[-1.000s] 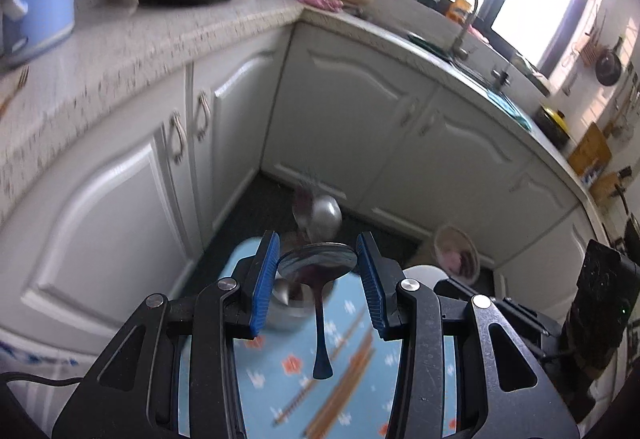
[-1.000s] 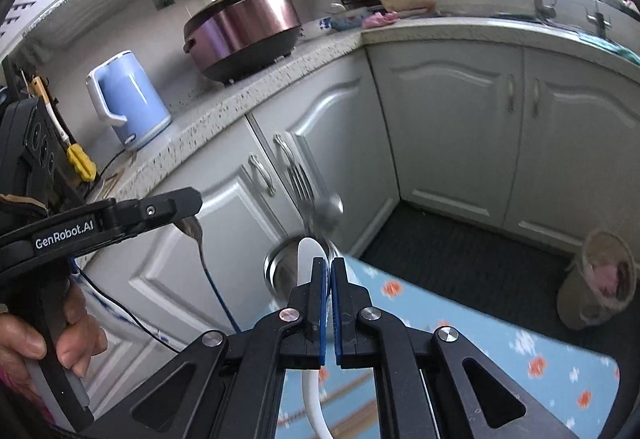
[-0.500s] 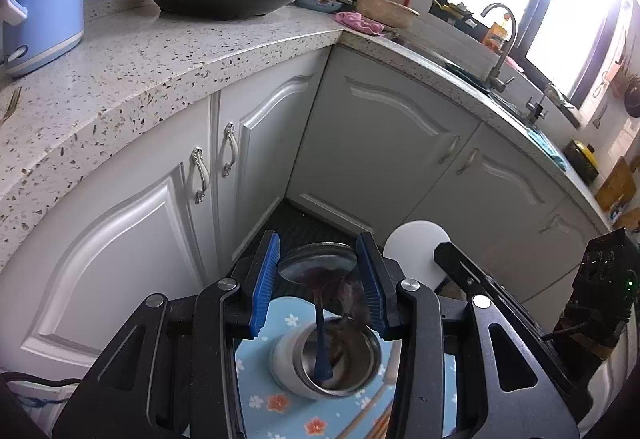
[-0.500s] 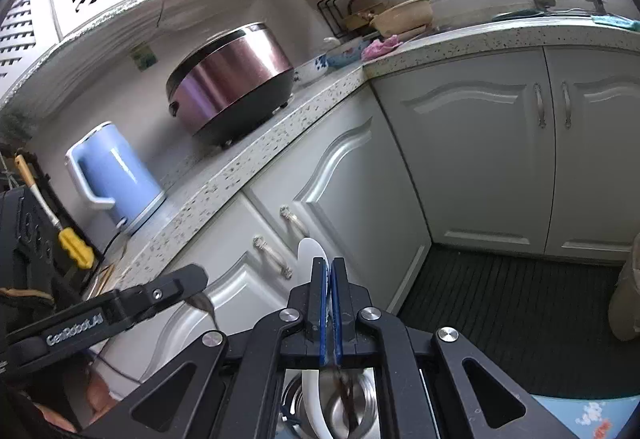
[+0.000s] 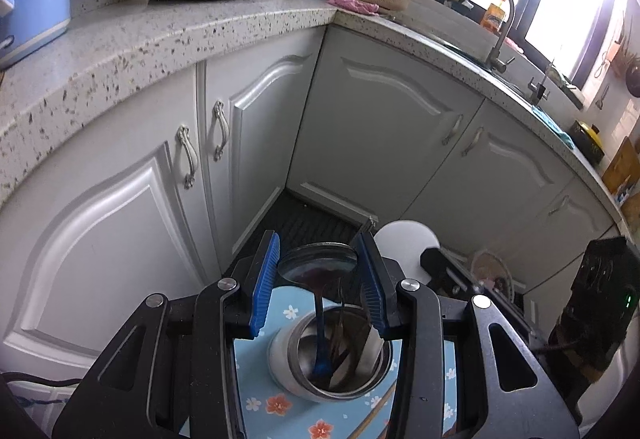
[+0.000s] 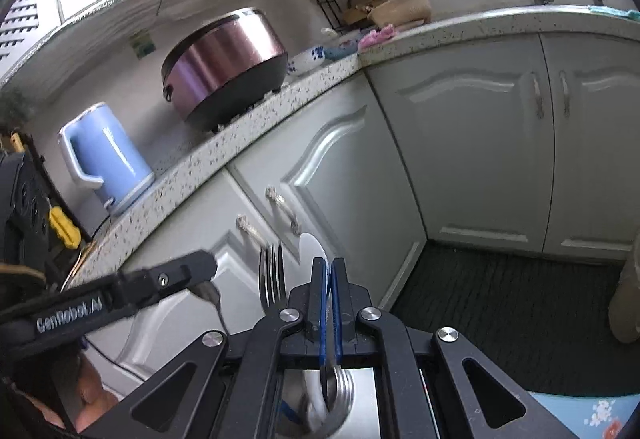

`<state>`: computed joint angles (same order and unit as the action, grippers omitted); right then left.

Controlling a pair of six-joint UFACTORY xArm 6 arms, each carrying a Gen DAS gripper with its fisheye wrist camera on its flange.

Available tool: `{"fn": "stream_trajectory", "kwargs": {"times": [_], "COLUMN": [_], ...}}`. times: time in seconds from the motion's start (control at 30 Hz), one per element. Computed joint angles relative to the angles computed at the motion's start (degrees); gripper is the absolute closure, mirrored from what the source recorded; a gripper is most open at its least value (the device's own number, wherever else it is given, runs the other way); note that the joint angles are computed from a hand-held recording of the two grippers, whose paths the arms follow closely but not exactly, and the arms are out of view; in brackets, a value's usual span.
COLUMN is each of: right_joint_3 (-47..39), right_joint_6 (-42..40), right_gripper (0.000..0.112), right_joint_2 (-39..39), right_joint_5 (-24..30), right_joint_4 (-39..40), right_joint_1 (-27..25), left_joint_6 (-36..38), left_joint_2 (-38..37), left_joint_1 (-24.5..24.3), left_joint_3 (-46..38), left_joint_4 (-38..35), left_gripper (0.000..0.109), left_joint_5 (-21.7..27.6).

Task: Organize utensils
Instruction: 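Lower both spoons into the thermos jar and open both grippers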

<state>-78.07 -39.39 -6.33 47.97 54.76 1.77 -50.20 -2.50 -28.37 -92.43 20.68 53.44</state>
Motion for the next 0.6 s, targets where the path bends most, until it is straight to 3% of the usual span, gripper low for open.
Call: {"fn": "stream_trajectory", "kwargs": {"times": [0.6], "right_joint_3": [6.71], "right_joint_6": [0.80], "right_gripper": [0.110], "right_joint_2": [-5.25], "right_joint_5": [5.96], "right_joint_4": [-6.47], "right_joint_1": [-2.01], "left_joint_6": [-3.26], "left_joint_2": [-3.42], "left_joint_1": [-2.61], "left_joint_3": [8.75], "left_joint_4": [0.21], "left_gripper": [0.069], "left_joint_5": [-0.36]}}
